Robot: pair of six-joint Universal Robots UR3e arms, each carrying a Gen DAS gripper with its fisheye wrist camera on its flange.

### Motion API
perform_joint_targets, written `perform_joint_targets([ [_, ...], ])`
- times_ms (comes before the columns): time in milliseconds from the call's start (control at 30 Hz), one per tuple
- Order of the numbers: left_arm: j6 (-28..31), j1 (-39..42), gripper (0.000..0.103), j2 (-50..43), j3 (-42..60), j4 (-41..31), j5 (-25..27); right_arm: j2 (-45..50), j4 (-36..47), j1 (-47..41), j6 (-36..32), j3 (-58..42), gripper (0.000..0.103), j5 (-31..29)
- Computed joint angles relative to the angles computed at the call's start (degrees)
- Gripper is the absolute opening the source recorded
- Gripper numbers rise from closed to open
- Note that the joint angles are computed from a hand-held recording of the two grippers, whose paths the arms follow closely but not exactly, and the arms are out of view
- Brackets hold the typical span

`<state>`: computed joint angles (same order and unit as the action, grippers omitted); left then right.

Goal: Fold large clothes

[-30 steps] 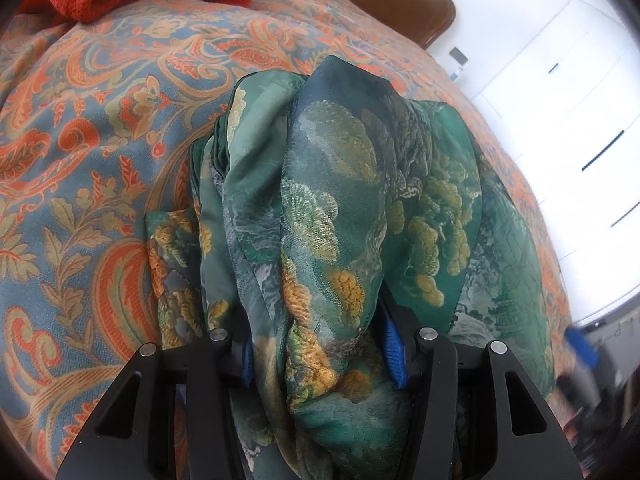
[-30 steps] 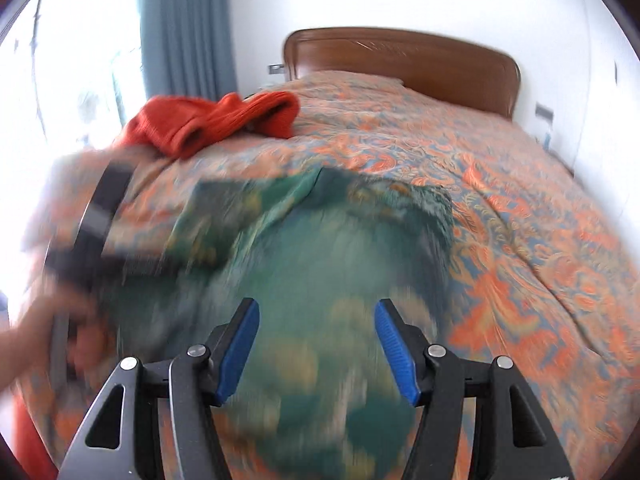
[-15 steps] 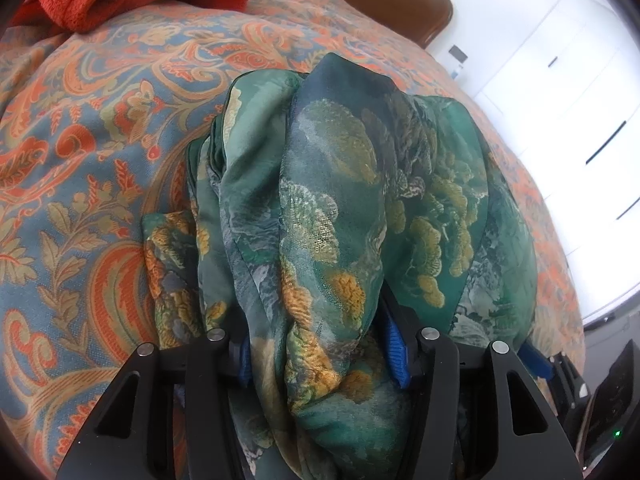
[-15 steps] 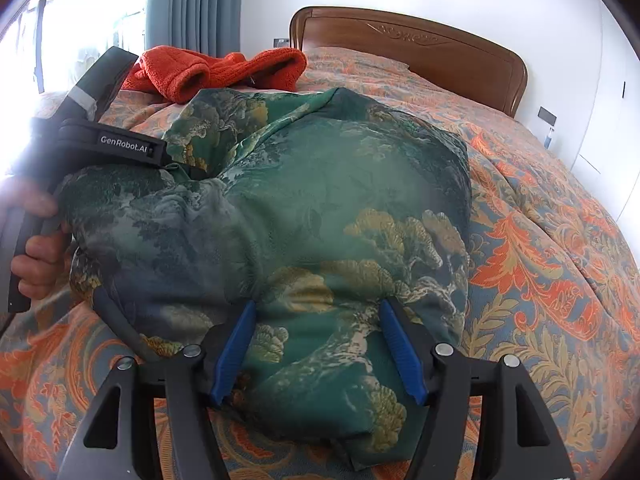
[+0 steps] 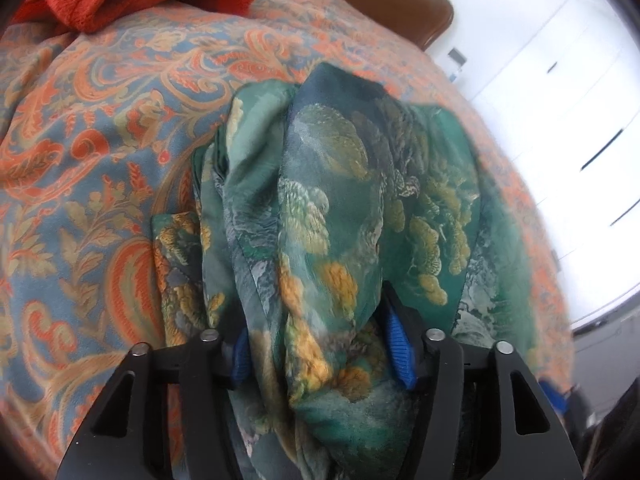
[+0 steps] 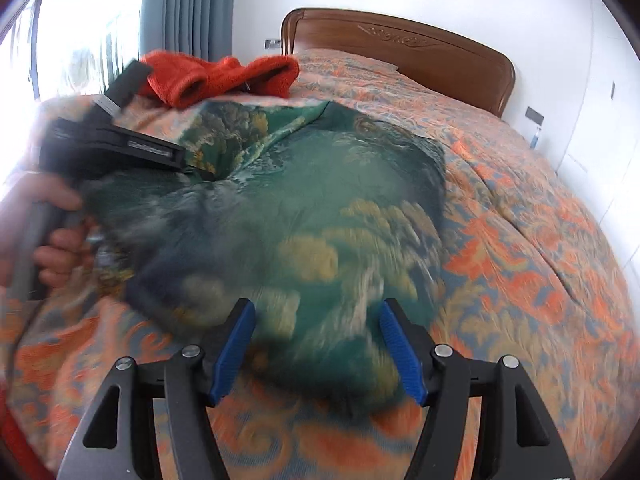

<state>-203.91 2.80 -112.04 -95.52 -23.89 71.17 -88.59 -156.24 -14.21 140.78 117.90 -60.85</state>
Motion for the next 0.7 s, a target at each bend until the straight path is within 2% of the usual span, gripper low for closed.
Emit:
perform_joint_targets([
  [67,-1.1,2.7,0.076,5.6,-6.2,1.9,-3.1,-9.0,10.6,-7.3,-5.3,4.2,0.067,5.9],
  [100,-1.4,3.5,0.09,8.2,-8.4,1.6,-3.0,-13.7,17.8,-12.0,-9.5,5.8,0.067,8.4],
  [133,-1.5,5.1,0.094,12.4,-12.4,1.9,-3.6,-17.0,22.8,-15.6,-12.9,7.0,0.067,9.9],
  [233,0.5,12.2,0.094,23.4,-23.8,2.6,-10.9,-26.8,37.2,-28.5,-25.1,10.4,0.067,12.9],
  [300,2.1,15.6,0.094,29.7,-28.7,0.5,-13.3,-31.4,45.7,-37.7,-33.0,11.3,0.067,13.0],
  [367,3.4,17.1,0.094,34.1,-31.3,-2.0,-13.5,-31.0,48.4,-42.0,-35.1,10.5,0.067,12.2],
  [500,3.8,16.3,0.094,37.1,-32.1,-5.3,-9.3,-26.4,49.4,-44.3,-32.0,6.8,0.067,10.0],
  [700,1.7,6.4,0.095,35.5,-27.4,-4.8,7.6,-24.0,46.4,-37.6,-24.1,3.8,0.068,8.2],
])
